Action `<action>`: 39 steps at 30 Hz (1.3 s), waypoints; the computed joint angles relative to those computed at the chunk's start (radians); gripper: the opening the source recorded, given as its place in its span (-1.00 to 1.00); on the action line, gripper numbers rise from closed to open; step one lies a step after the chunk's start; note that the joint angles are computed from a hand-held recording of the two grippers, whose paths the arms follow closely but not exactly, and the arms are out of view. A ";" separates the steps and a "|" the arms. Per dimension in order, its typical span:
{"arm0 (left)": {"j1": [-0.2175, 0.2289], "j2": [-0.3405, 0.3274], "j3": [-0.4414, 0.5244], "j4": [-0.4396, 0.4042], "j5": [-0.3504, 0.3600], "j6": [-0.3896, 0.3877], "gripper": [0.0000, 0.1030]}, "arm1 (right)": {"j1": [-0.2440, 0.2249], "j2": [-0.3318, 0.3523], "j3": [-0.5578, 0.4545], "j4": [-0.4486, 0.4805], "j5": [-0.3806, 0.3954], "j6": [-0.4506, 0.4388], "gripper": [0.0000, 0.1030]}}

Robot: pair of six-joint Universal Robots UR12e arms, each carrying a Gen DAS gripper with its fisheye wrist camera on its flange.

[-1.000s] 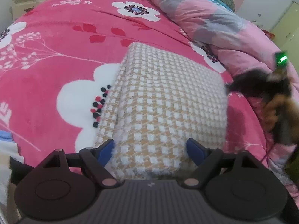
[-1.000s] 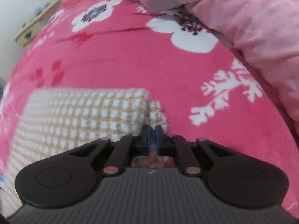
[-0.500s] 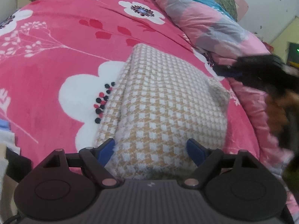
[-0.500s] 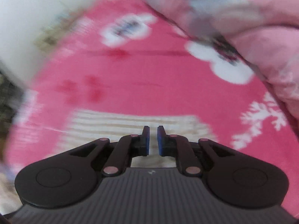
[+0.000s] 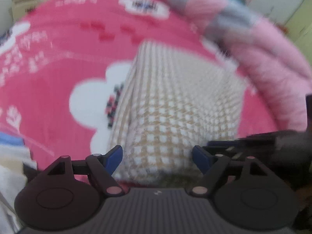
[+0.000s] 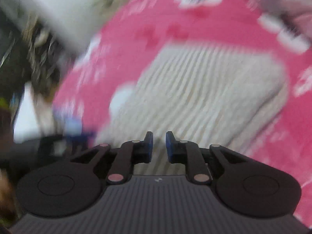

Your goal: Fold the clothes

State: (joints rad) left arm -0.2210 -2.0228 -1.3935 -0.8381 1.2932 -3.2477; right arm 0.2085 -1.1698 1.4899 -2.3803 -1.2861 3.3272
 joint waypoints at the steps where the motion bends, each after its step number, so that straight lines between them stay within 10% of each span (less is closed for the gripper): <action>1: 0.000 0.000 0.003 -0.009 0.000 0.001 0.55 | 0.011 0.000 0.014 -0.010 -0.019 -0.034 -0.74; 9: -0.009 -0.007 0.028 0.103 -0.005 -0.010 0.50 | 0.018 -0.027 0.019 0.005 -0.034 0.012 -0.71; 13: -0.029 -0.049 0.066 0.163 -0.001 0.028 0.46 | -0.033 -0.036 0.054 -0.046 0.103 0.169 -0.74; 17: -0.045 -0.084 0.119 0.070 0.005 0.066 0.46 | -0.060 -0.052 0.079 -0.165 0.001 0.286 -0.71; 21: -0.069 -0.099 0.161 -0.025 0.089 0.143 0.47 | -0.053 -0.018 0.033 -0.050 -0.096 0.226 -0.76; 39: -0.096 -0.140 0.267 -0.194 0.173 0.146 0.54 | -0.063 0.011 -0.003 -0.211 -0.154 0.280 -0.60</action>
State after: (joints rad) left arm -0.3165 -2.1625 -1.1261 -1.0320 1.4657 -3.1014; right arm 0.1452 -1.1593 1.4872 -2.5917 -1.4397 3.6072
